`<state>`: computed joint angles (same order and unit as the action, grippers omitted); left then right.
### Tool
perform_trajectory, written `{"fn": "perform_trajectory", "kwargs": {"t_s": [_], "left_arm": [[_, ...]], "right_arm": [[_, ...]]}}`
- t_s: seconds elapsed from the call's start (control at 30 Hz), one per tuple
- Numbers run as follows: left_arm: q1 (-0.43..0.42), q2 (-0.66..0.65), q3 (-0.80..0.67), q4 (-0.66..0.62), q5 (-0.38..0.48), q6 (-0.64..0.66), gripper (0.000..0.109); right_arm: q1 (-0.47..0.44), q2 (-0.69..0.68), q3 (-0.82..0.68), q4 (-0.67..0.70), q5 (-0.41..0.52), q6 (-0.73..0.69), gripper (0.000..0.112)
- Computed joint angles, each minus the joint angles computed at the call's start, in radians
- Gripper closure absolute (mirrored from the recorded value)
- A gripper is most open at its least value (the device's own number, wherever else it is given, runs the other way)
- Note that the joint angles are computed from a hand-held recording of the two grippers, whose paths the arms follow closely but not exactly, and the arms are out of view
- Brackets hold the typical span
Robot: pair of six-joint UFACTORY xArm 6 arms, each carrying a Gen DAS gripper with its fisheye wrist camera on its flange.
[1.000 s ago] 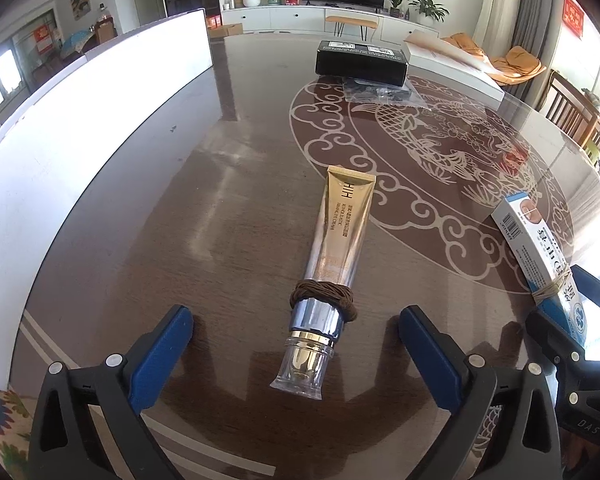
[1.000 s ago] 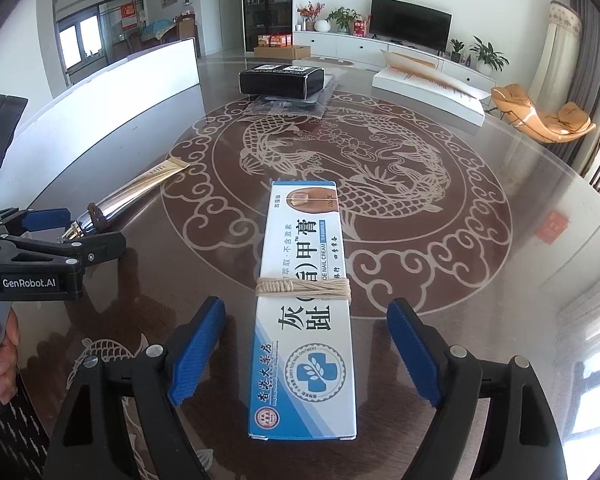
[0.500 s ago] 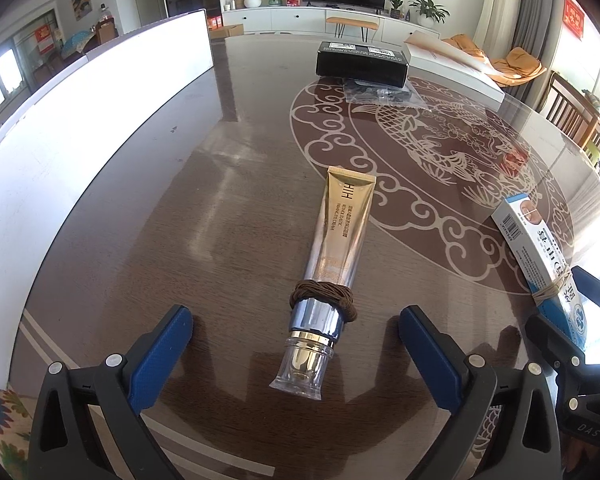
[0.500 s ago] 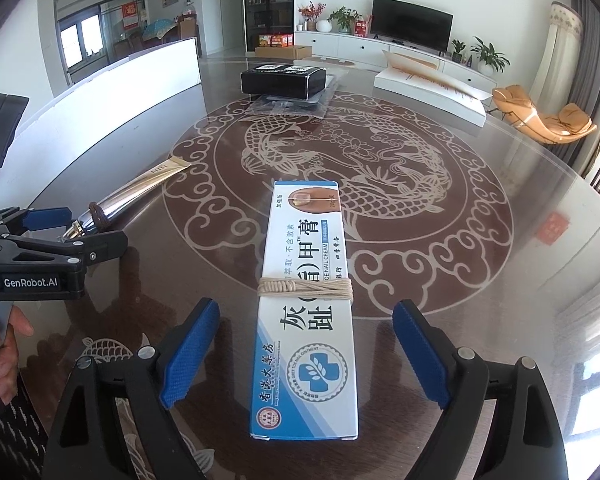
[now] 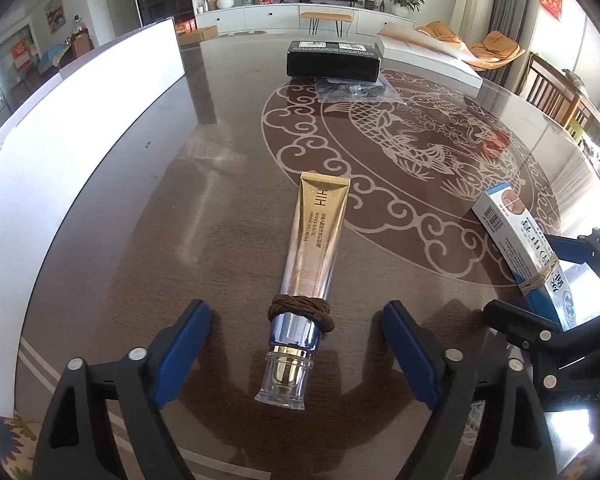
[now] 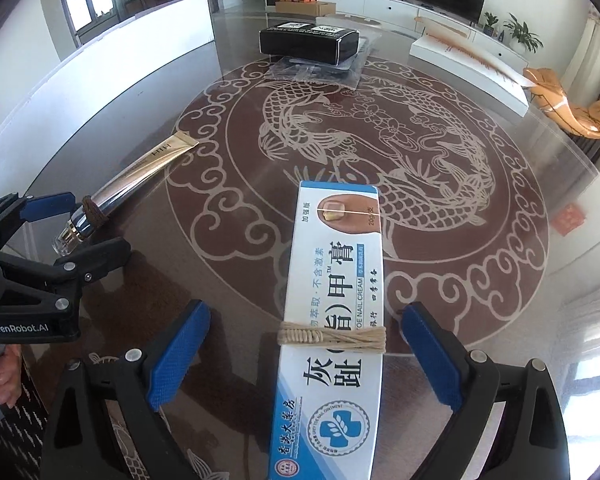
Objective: Organize objects
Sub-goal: 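Lift the gold tube and blue box with both tools toward the white box, then lower both items into the white box and open both tools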
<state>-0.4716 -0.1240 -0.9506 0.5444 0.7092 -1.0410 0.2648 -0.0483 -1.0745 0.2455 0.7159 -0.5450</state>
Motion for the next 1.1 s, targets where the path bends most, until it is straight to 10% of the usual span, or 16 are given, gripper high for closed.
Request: {"fn": "perform_trajectory", "kwargs": {"t_s": [0.03,0.13,0.43,0.63,0.87,1.1], "left_arm": [[-0.002,-0.002,-0.001,0.010,-0.010,0.006,0.078],[0.025,-0.043,0.061,-0.022,-0.114,0.001,0.081],[0.139,-0.336,0.331,0.055,-0.472,-0.207,0.081],[0.199,-0.558,0.418,0.068,-0.428,-0.236,0.081],[0.488,-0.747,0.394,-0.316,-0.279,0.229,0.081],[0.798,-0.656,0.344,-0.457,-0.093,0.482,0.081]], "right_arm": [[0.004,0.014,-0.028,-0.017,0.033,0.007,0.022],[0.005,0.015,-0.066,-0.046,0.083,0.037,0.070],[-0.041,-0.091,-0.088,0.176,0.209,-0.053,0.070],[0.005,-0.078,-0.178,0.266,0.251,-0.053,0.070],[0.204,0.121,-0.497,0.368,0.264,0.041,0.070],[0.461,0.557,-1.095,0.346,0.335,0.221,0.070]]}}
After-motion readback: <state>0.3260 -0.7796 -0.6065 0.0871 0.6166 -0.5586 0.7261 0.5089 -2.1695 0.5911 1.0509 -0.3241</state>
